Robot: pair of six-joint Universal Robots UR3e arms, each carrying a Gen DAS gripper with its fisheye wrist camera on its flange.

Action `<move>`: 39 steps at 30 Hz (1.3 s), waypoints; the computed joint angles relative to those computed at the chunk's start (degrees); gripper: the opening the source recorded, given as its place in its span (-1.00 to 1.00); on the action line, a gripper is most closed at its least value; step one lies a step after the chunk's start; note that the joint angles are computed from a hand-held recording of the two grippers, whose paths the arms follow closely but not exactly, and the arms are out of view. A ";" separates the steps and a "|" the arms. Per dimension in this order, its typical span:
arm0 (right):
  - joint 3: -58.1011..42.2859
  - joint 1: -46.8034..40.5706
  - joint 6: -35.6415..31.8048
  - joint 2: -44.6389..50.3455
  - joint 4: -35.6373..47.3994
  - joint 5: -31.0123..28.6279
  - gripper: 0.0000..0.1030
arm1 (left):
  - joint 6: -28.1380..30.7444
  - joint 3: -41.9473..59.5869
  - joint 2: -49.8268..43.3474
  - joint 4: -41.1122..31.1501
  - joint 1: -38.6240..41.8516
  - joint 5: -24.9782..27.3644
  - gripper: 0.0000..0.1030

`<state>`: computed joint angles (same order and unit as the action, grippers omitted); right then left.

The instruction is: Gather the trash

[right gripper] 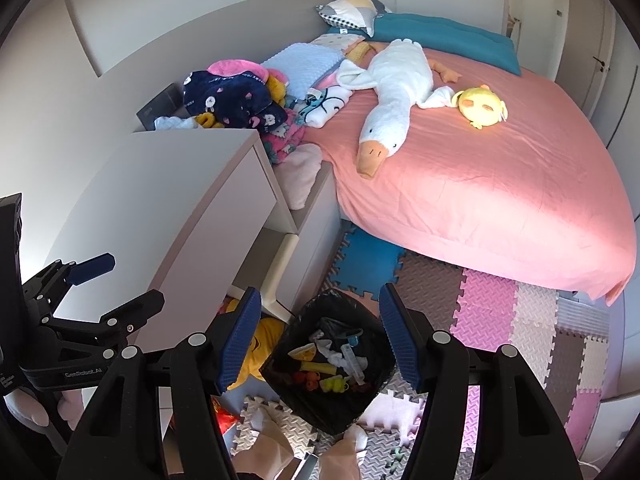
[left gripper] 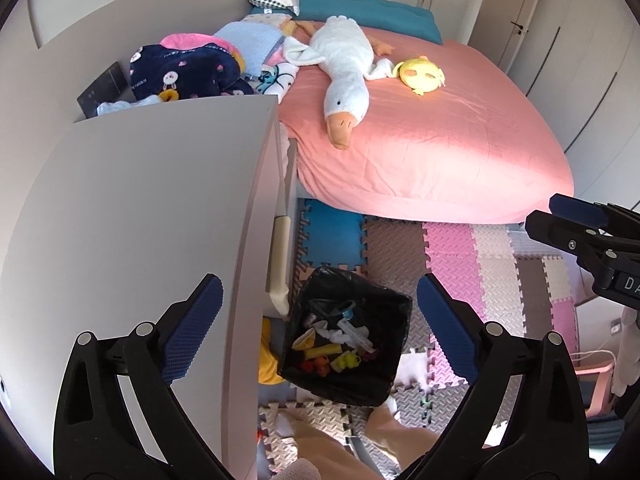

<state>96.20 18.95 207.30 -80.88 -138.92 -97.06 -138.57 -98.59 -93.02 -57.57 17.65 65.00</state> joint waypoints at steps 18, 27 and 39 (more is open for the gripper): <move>-0.29 0.51 -0.10 0.01 0.31 -0.28 0.21 | 3.04 0.42 1.66 -5.52 3.61 -7.13 0.87; 0.12 0.21 -0.54 -0.64 0.68 0.09 0.21 | 2.46 -1.74 2.58 -0.99 3.94 -7.42 0.87; -0.51 0.41 -0.40 -0.16 0.94 -0.03 0.21 | 4.20 1.44 0.21 -4.14 2.16 -6.80 0.87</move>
<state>95.69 19.36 206.90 -81.04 -137.98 -97.09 -134.37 -97.15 -92.80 -61.70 19.81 58.20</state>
